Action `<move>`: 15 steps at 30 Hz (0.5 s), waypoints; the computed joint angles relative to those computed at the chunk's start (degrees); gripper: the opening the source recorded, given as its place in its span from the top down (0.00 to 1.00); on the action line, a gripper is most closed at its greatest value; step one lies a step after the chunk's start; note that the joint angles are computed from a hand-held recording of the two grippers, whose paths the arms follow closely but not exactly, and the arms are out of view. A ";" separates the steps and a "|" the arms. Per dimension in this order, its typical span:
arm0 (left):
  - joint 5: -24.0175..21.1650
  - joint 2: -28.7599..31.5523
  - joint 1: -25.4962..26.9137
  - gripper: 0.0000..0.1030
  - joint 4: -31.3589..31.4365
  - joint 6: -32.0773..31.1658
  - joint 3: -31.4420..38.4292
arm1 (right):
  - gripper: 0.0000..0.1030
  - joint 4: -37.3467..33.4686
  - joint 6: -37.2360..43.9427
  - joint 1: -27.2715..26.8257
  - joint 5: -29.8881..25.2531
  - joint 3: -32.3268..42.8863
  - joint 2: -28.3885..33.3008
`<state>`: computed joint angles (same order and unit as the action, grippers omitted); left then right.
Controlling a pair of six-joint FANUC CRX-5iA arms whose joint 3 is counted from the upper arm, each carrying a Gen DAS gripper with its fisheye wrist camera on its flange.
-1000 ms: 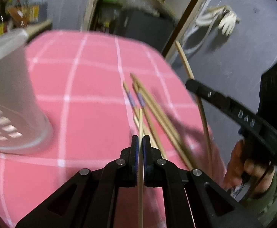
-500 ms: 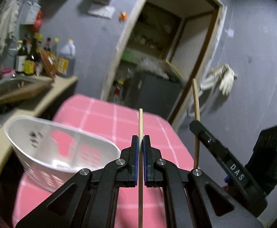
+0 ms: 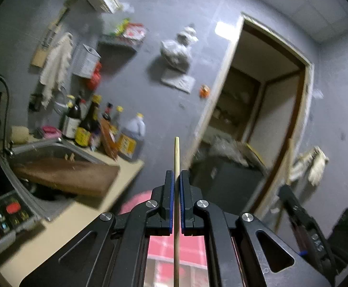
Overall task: Organize utensils
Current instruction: 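Lift the chopstick with the right tool and carry it over the caddy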
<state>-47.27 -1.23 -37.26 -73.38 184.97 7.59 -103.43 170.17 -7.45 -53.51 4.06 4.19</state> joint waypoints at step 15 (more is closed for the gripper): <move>-6.50 4.41 -0.69 0.98 -9.12 11.50 -1.64 | 0.94 -7.90 15.79 1.49 5.22 -4.34 0.92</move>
